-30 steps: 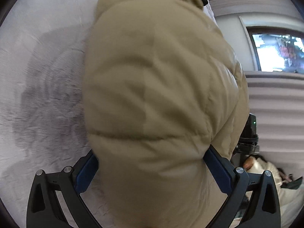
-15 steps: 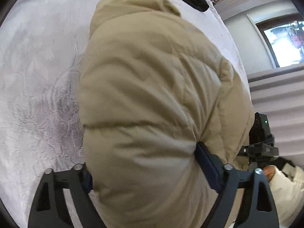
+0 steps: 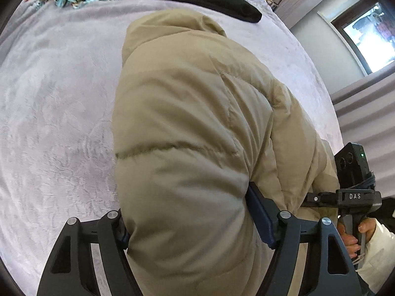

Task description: Fold large clothes

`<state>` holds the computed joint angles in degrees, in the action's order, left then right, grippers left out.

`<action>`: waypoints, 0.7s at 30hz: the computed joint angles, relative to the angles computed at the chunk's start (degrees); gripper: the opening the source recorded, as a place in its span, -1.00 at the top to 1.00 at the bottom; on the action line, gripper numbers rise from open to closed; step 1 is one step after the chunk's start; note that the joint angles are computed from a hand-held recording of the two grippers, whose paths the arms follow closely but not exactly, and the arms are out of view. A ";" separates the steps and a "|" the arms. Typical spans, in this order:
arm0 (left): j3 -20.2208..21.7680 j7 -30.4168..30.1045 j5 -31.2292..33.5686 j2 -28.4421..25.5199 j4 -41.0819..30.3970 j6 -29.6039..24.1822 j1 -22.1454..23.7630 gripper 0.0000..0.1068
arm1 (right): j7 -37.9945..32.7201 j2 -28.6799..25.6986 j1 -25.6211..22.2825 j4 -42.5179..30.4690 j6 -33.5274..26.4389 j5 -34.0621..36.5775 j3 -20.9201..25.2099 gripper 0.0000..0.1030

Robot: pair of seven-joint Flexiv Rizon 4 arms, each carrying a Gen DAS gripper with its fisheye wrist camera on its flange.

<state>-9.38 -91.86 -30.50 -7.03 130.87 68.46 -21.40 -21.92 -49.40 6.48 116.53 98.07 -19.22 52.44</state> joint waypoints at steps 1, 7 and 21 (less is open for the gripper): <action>0.44 -0.78 1.02 0.77 0.18 -0.27 0.01 -0.43 | -0.12 0.52 0.01 0.19 -0.14 -0.22 0.19 0.13; 2.45 -0.34 0.50 5.41 2.25 -1.03 0.93 -0.43 | -1.71 1.21 2.77 -5.04 -4.67 -0.05 0.36 0.13; 16.95 29.50 -10.84 15.72 10.86 -9.30 13.59 -0.43 | -2.48 -2.16 28.15 -29.23 -11.29 5.59 -14.13 0.13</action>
<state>7.57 -62.36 -41.33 8.68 141.72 59.17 -7.82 -24.40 -51.55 34.63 87.31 86.78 -13.64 38.31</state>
